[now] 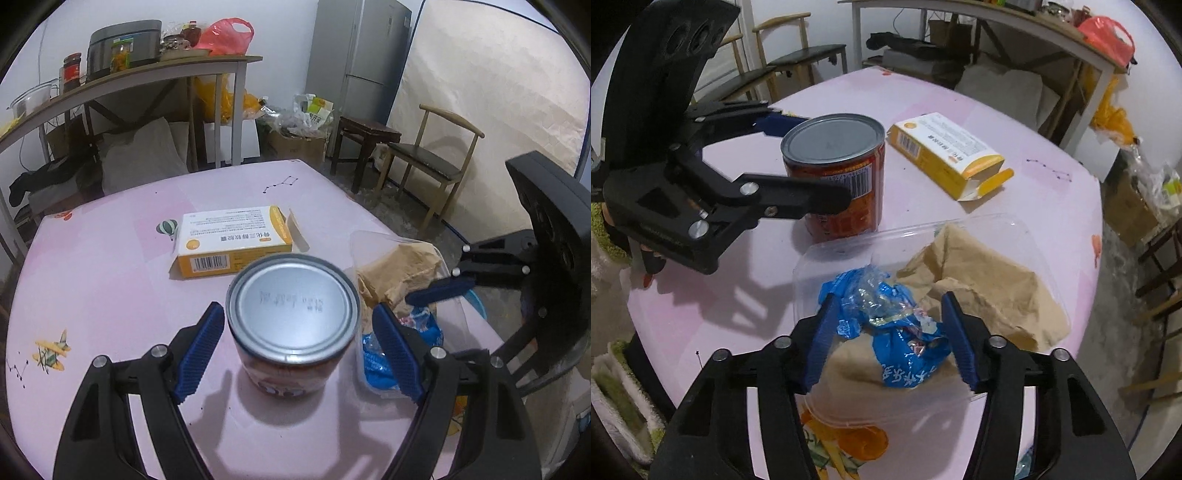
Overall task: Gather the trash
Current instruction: 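Grasp the red can with the left gripper while the right gripper grasps the blue wrapper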
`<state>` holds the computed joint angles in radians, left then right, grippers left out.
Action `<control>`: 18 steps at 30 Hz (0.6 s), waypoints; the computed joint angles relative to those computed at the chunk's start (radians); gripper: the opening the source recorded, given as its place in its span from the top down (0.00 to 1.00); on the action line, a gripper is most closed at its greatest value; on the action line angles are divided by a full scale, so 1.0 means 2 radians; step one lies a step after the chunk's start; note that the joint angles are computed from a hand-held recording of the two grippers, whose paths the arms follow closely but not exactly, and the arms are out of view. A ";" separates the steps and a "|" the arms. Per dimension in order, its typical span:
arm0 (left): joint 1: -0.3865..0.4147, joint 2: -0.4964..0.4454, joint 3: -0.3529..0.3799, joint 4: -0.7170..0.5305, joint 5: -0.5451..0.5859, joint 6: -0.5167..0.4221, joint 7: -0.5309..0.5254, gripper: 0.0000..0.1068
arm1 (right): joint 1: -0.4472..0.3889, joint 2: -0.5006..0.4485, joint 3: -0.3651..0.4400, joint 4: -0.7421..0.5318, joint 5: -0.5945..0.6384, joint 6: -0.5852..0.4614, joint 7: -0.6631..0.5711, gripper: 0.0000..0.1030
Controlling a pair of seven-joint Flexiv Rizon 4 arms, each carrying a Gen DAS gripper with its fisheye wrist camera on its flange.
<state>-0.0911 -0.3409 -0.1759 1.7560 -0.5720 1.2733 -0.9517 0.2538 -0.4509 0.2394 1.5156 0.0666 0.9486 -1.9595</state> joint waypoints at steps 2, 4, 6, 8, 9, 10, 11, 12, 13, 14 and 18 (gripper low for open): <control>-0.008 -0.006 0.014 -0.014 0.025 -0.013 -0.019 0.25 | 0.002 0.000 -0.002 0.001 -0.004 -0.001 0.002 0.57; -0.015 -0.012 0.027 -0.027 0.051 -0.025 -0.040 0.32 | 0.009 0.002 -0.010 0.006 -0.015 0.001 0.015 0.64; -0.015 -0.013 0.029 -0.033 0.061 -0.035 -0.053 0.38 | 0.010 0.002 -0.011 0.010 -0.021 0.003 0.021 0.71; -0.010 -0.012 0.024 -0.030 0.057 -0.033 -0.056 0.40 | 0.006 0.003 -0.007 0.011 -0.015 0.004 0.021 0.74; -0.006 -0.010 0.019 -0.026 0.050 -0.032 -0.054 0.40 | 0.004 0.004 -0.006 0.012 -0.013 0.005 0.022 0.75; -0.002 -0.009 0.015 -0.023 0.042 -0.030 -0.050 0.40 | 0.003 0.004 -0.005 0.012 -0.012 0.006 0.022 0.75; 0.003 -0.007 0.008 -0.017 0.030 -0.025 -0.044 0.40 | 0.003 0.004 -0.005 0.013 -0.010 0.009 0.024 0.77; 0.010 -0.003 -0.002 -0.008 0.011 -0.019 -0.032 0.40 | 0.002 0.005 -0.004 0.015 -0.008 0.012 0.027 0.78; 0.016 0.001 -0.011 0.000 -0.009 -0.016 -0.020 0.40 | 0.001 0.005 -0.003 0.014 -0.004 0.014 0.029 0.78; 0.026 0.007 -0.027 0.014 -0.046 -0.010 0.002 0.40 | 0.000 0.004 -0.003 0.014 -0.002 0.016 0.031 0.80; 0.042 0.036 -0.060 0.062 -0.205 0.005 0.077 0.40 | -0.007 0.007 0.003 0.016 0.018 0.024 0.042 0.84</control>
<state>-0.0074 -0.2686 -0.2957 1.8794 -0.9822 1.2838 -0.7985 0.2396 -0.4361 0.2450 1.5473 0.1030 0.9965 -1.8752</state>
